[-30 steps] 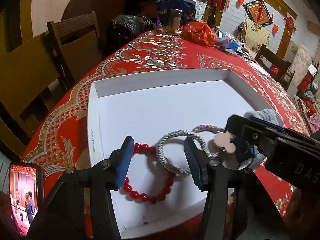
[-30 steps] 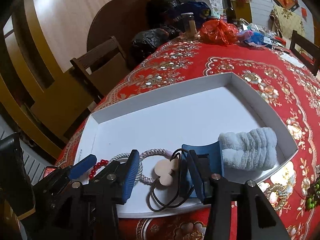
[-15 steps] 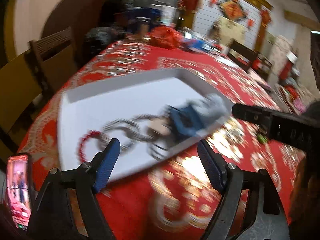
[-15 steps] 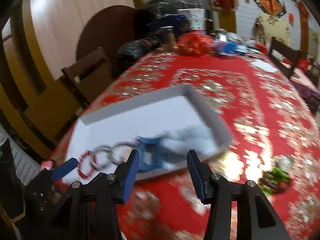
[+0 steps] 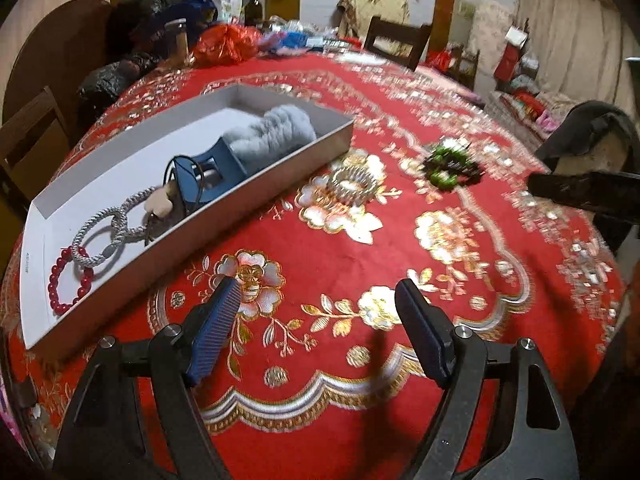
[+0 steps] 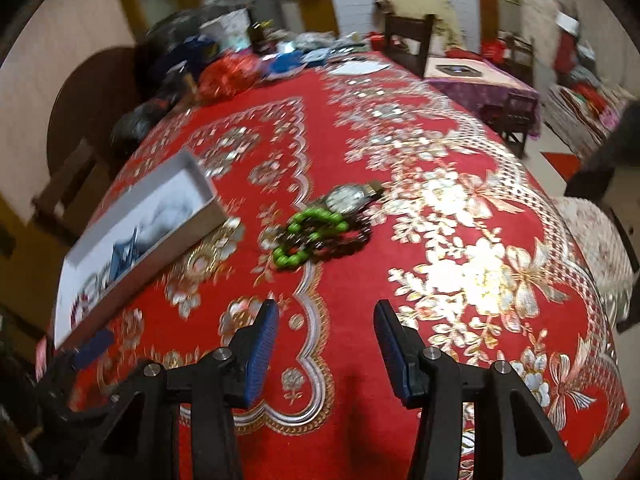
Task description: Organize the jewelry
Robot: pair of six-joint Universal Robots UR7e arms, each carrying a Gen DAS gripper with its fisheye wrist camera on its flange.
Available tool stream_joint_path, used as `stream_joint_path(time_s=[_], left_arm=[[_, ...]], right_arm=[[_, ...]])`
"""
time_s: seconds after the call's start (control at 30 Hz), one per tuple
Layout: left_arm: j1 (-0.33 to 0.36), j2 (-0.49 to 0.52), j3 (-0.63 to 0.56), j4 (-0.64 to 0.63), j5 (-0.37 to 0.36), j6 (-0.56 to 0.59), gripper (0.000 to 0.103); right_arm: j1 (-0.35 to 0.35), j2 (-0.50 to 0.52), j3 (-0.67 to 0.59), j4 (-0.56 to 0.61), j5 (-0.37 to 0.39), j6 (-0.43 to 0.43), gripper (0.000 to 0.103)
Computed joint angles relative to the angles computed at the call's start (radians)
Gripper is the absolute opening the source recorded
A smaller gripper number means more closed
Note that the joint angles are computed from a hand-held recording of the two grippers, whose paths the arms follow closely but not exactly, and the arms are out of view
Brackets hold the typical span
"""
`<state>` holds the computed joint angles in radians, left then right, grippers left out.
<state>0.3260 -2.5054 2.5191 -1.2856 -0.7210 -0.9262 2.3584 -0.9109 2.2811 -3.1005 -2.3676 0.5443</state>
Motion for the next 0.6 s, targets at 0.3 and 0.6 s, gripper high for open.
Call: stream_joint_path(time_s=[0.3, 0.6], left_arm=[[0.091, 0.051, 0.031, -0.21, -0.027, 0.124, 0.08], [0.098, 0.02, 0.033, -0.219, -0.043, 0.122, 0.08]], right_arm=[[-0.068, 0.034, -0.03, -0.044, 0.011, -0.01, 0.047], [-0.13, 0.144, -0.137, -0.194, 0.022, -0.258, 0.047]])
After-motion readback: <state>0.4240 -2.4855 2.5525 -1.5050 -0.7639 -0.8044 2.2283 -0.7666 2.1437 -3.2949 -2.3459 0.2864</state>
